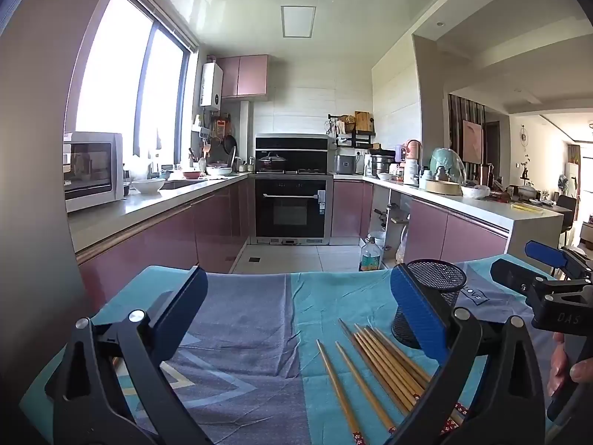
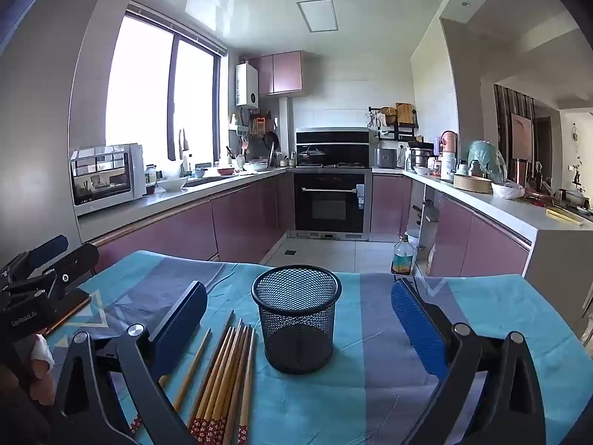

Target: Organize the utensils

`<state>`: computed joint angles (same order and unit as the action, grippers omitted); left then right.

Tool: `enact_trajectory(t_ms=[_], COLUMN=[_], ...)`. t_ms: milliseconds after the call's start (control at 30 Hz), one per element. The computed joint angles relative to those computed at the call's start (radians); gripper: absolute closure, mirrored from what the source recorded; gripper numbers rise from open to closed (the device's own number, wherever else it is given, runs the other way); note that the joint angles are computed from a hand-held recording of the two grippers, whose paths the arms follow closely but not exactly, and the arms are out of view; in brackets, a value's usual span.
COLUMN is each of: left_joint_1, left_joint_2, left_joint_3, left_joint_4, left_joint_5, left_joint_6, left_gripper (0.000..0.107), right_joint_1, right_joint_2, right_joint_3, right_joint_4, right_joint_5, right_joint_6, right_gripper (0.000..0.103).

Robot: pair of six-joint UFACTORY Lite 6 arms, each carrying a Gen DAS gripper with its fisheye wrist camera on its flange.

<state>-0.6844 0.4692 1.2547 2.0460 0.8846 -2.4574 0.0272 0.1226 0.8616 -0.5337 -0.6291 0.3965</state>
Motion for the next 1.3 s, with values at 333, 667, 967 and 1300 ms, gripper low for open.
enact_trajectory(t_ms=[333, 667, 967, 1300], left_joint_1=[0.003, -0.006, -0.011, -0.012], left_joint_2=[0.014, 0.013, 0.022, 0.019], left_joint_3=[0.014, -0.001, 0.004, 0.001], left_joint_4=[0.017, 0.024, 0.02, 0.021], left_joint_5=[0.004, 0.02, 0.023, 0.019], left_joint_6=[-0.008, -0.03, -0.037, -0.042], left_gripper=[0.01, 0.01, 0.01, 0.01], right_joint_1=[-0.023, -0.017, -0.013, -0.015], right_joint_2=[-0.013, -0.025, -0.032, -0.031], right_joint_3=[0.018, 0.006, 0.001, -0.001], right_joint_4=[-0.052, -0.022, -0.022, -0.026], right_joint_5=[0.014, 0.008, 0.004, -0.006], right_joint_6=[0.058, 0.029, 0.03, 0.032], right_gripper=[0.007, 0.007, 0.007, 0.007])
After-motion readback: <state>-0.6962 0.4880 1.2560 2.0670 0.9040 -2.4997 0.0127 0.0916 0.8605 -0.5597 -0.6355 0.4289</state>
